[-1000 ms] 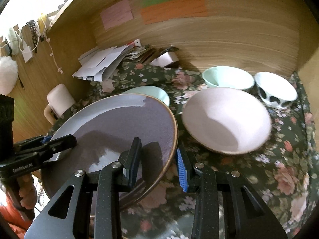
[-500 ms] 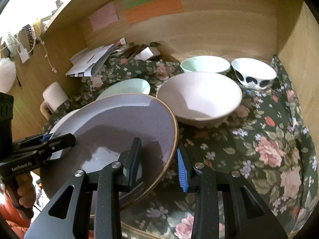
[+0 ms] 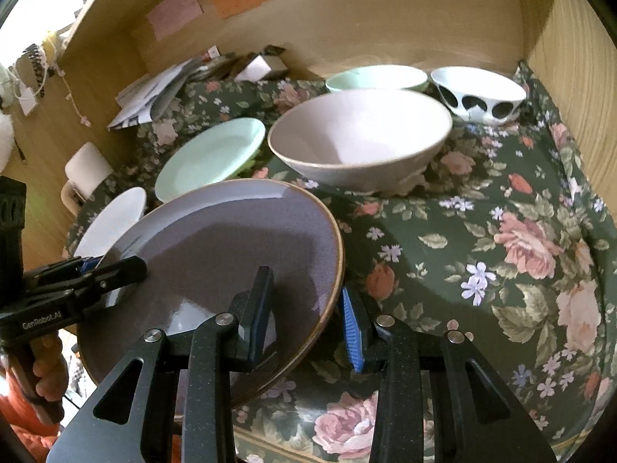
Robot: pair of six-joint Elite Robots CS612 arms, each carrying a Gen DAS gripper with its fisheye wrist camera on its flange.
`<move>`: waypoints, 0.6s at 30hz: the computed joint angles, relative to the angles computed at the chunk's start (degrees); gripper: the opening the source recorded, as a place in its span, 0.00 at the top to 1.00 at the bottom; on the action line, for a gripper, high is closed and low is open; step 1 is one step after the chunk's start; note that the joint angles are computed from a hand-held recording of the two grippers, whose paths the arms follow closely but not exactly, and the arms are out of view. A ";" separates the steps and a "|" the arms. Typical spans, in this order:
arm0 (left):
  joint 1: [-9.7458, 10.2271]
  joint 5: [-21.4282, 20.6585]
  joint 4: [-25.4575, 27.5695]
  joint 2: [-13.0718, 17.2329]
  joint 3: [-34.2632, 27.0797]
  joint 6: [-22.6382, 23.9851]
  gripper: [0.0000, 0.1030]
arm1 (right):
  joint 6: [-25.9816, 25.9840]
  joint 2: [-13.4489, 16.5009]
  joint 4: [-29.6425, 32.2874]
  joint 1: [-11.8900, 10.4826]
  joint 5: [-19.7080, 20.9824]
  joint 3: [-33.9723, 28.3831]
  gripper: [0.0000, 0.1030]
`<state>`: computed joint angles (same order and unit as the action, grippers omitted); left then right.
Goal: Organize plates and bowls
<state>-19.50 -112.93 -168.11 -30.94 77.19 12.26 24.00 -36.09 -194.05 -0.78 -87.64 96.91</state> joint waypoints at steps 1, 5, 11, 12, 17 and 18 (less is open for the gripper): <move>-0.04 0.09 0.58 0.18 -0.31 0.05 0.59 | 0.10 0.09 0.35 0.00 -0.01 -0.14 0.70; -0.20 0.62 2.04 0.87 -1.41 0.21 0.59 | 0.59 0.51 1.52 -0.15 0.39 -0.64 0.71; -0.27 1.04 3.35 1.70 -2.61 -0.13 0.59 | 0.36 0.88 2.55 -0.18 0.33 -1.27 0.70; -0.27 1.04 3.59 1.81 -2.77 -0.17 0.59 | 0.22 0.91 2.78 -0.16 0.19 -1.38 0.70; -0.61 2.92 3.07 2.09 -2.81 0.30 0.59 | -0.14 1.07 4.03 -0.07 -0.70 -2.04 0.70; -0.64 3.12 2.87 2.16 -2.85 0.44 0.59 | -0.25 1.09 4.20 -0.07 -0.74 -2.15 0.68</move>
<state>-20.14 -109.81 -165.25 -28.78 74.34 12.70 23.76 -35.00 -189.85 -0.85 -88.38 94.75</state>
